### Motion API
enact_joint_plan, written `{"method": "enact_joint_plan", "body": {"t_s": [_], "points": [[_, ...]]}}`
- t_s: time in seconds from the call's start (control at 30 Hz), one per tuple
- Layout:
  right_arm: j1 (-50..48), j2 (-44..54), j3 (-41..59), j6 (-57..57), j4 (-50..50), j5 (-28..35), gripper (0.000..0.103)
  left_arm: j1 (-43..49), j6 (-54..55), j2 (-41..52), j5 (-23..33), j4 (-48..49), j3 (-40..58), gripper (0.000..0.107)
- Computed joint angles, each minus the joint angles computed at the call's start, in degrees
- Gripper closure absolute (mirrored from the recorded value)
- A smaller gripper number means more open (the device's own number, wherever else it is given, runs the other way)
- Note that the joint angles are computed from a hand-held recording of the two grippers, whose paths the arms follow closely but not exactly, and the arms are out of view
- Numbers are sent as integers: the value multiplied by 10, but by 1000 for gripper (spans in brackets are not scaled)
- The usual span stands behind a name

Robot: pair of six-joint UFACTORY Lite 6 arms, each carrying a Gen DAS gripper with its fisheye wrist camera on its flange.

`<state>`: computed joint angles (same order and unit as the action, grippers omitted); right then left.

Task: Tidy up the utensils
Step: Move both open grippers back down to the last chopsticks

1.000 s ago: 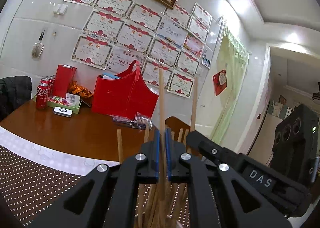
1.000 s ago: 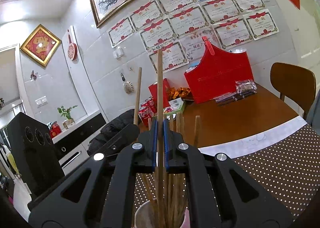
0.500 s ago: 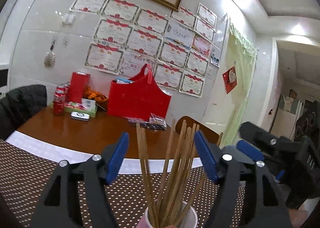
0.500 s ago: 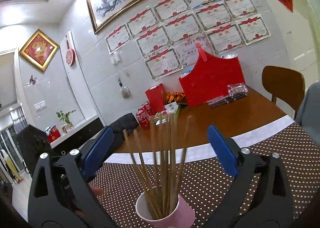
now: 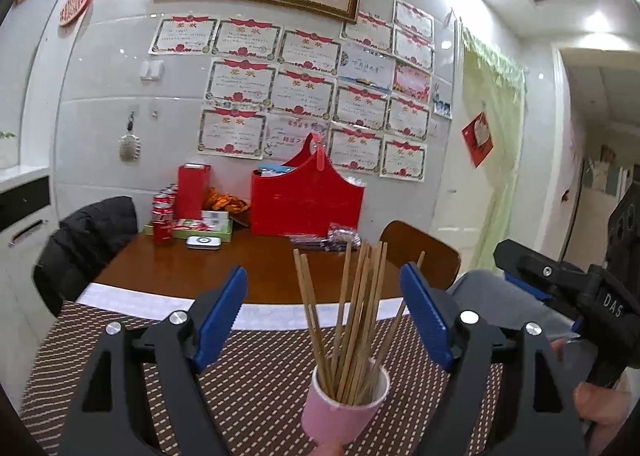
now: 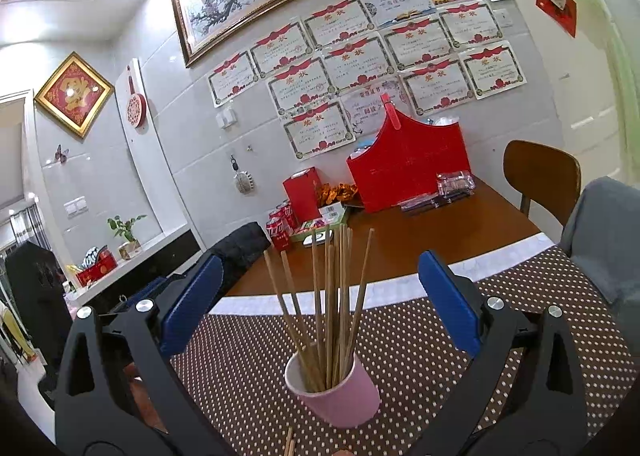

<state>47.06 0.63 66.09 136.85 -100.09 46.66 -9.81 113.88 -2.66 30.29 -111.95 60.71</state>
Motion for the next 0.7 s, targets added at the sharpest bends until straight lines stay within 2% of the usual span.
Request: {"method": "enact_joint_plan", "body": {"t_s": [0.13,0.4,0.53,0.7], "points": [[43,-16,-4,-31,41,35,6,7,-42,-74,-26,57,-47,29],[119,-33,0,-98,130,87,6,61,-166,-212,-20,207,-145,29],[153,-33,-5,-117,169,104,6,89,-247,-253,-13,305,-186,29],[178,-27,-28,-106,200,102,6,104,-287,-280,-25,371,-246,29]]}}
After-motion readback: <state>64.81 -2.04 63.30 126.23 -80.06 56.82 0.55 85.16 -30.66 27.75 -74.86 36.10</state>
